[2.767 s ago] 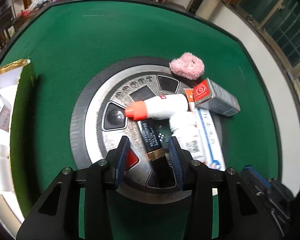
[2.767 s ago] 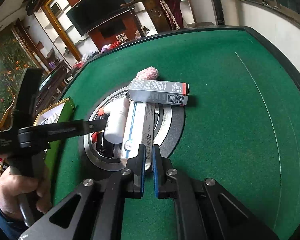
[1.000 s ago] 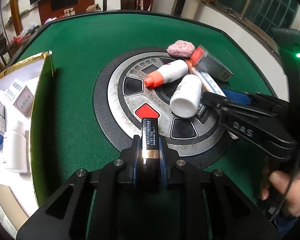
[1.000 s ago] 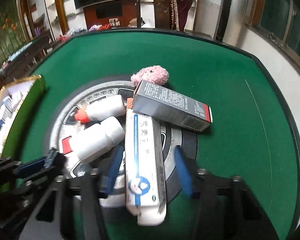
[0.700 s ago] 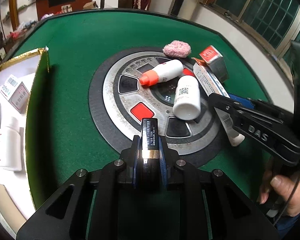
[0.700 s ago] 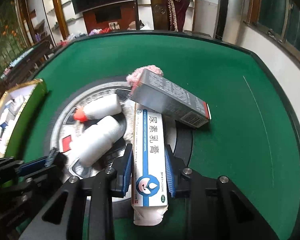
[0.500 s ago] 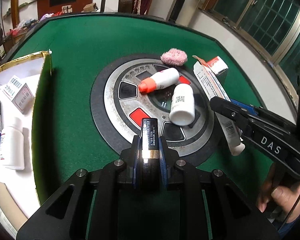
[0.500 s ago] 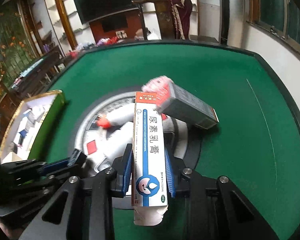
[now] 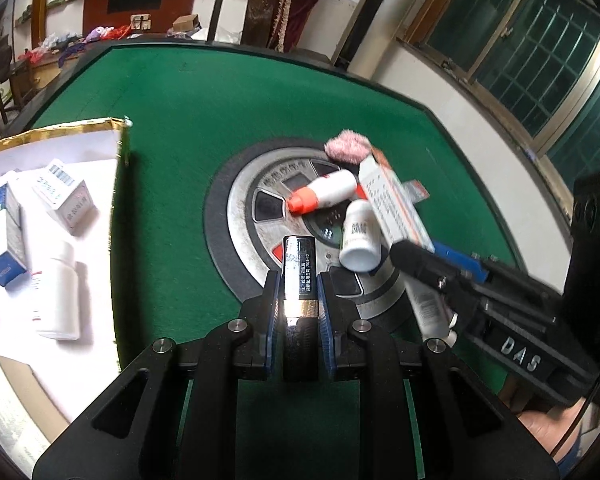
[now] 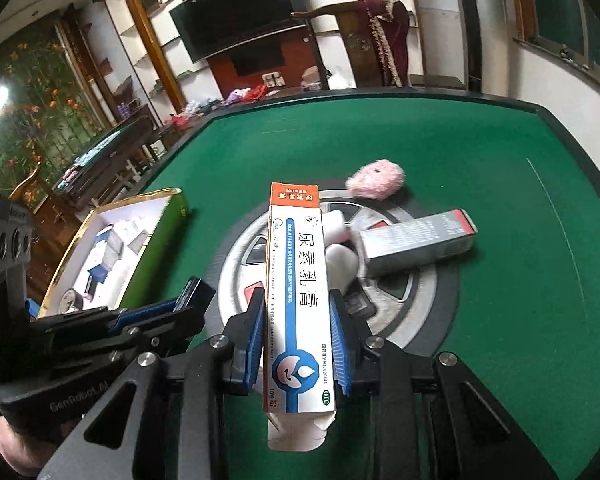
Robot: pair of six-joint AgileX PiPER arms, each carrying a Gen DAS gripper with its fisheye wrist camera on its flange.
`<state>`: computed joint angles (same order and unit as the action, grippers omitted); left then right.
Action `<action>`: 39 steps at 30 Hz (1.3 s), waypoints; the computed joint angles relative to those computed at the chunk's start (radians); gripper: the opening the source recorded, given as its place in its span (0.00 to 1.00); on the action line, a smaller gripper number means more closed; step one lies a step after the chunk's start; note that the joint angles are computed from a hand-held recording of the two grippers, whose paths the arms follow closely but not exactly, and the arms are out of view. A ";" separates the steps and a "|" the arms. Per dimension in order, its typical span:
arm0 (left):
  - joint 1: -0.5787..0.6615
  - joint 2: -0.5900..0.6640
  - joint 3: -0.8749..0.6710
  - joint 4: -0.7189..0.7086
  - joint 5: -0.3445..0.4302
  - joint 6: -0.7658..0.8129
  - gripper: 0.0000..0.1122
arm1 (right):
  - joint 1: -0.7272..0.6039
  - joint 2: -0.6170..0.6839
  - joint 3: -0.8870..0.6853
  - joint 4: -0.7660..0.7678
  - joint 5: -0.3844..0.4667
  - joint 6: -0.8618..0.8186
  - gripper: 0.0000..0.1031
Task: Organize objects
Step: 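Carry the lipstick and toothpaste tube over the tray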
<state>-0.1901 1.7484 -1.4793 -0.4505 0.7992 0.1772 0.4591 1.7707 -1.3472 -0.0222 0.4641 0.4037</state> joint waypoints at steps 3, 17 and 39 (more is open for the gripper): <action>0.047 -0.023 0.007 -0.044 0.010 0.038 0.15 | 0.019 -0.009 0.005 0.041 -0.015 -0.018 0.28; 0.377 -0.098 0.035 -0.257 0.098 0.265 0.15 | 0.166 0.083 -0.157 0.083 0.006 0.013 0.28; 0.682 0.151 -0.217 -0.238 0.271 0.301 0.15 | 0.308 0.665 -1.150 0.039 0.486 0.087 0.28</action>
<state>0.4924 1.8991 -1.6965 -0.6888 1.0699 0.4784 0.7673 2.4360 -2.4969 0.0171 0.9504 0.4908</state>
